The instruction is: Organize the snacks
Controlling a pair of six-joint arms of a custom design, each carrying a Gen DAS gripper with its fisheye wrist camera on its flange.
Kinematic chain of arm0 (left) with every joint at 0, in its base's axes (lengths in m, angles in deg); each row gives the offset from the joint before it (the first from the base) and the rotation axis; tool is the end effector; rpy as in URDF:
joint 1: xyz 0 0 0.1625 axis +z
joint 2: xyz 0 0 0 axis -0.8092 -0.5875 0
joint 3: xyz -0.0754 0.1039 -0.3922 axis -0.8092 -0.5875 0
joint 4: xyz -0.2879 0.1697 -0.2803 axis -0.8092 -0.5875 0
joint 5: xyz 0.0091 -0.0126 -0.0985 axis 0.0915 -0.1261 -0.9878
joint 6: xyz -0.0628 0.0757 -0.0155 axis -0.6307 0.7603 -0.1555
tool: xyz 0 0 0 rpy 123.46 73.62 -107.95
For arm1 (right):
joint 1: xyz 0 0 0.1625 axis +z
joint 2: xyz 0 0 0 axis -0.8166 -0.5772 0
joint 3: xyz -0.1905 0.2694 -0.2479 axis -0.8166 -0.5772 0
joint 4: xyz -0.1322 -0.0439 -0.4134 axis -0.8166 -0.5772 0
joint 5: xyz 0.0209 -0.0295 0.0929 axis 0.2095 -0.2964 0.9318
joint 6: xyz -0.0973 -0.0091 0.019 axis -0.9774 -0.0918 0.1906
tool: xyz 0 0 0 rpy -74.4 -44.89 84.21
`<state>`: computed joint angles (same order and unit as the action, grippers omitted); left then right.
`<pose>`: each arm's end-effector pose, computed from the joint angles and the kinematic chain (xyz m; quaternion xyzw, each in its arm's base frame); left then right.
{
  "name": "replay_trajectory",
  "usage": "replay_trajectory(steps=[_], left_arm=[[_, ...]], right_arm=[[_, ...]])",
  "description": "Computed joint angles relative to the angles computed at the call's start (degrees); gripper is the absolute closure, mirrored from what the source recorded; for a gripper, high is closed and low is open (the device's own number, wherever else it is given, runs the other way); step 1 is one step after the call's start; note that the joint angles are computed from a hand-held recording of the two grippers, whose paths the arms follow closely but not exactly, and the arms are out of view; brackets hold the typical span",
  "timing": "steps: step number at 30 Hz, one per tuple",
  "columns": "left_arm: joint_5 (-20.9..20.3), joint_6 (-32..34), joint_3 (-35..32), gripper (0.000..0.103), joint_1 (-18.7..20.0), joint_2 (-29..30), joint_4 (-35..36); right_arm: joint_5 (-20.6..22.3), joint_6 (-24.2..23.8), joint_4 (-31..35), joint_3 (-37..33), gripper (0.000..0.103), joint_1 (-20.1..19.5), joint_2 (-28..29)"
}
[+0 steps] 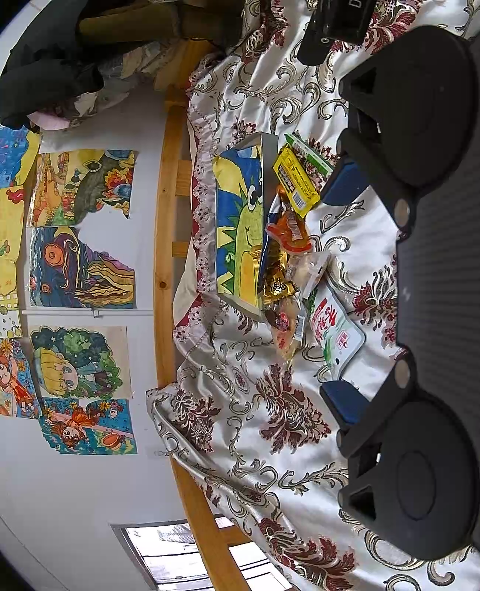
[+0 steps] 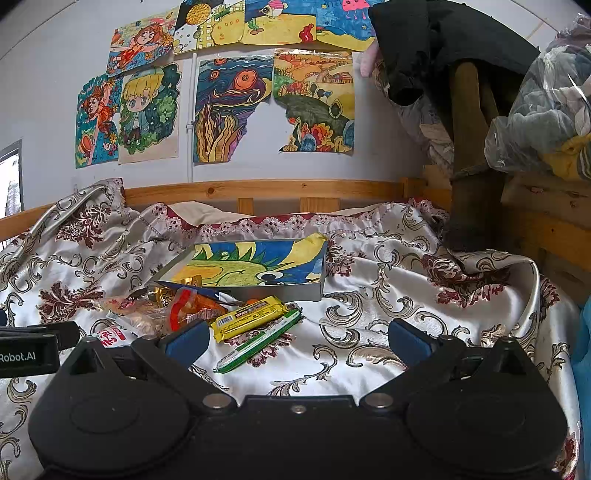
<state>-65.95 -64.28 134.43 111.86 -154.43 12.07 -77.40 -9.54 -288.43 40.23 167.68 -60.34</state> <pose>-0.0584 -0.5187 0.3128 0.0151 0.7091 -0.5504 0.4404 0.3618 -0.5965 -0.0089 0.3565 -0.7813 0.4702 0.2034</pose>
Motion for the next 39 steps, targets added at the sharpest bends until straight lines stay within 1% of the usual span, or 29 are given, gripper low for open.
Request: replay_trajectory(steps=[13,15,34,39], left_arm=[[-0.1,-0.1,-0.1,0.0,0.0,0.1,0.2],[0.7,-0.1,0.2,0.0,0.7,0.2,-0.2],[0.6,-0.8,1.2,0.0,1.3,0.1,-0.2],[-0.4,-2.5,-0.9,0.0,1.2,1.6,3.1]], right_arm=[[0.0,0.1,0.0,0.0,0.001,0.0,0.1],[0.0,0.1,-0.1,0.0,0.001,0.0,0.1],[-0.3,0.4,0.8,-0.3,0.001,-0.1,0.3],[-1.2,0.9,1.7,-1.0,0.001,-0.1,0.6]])
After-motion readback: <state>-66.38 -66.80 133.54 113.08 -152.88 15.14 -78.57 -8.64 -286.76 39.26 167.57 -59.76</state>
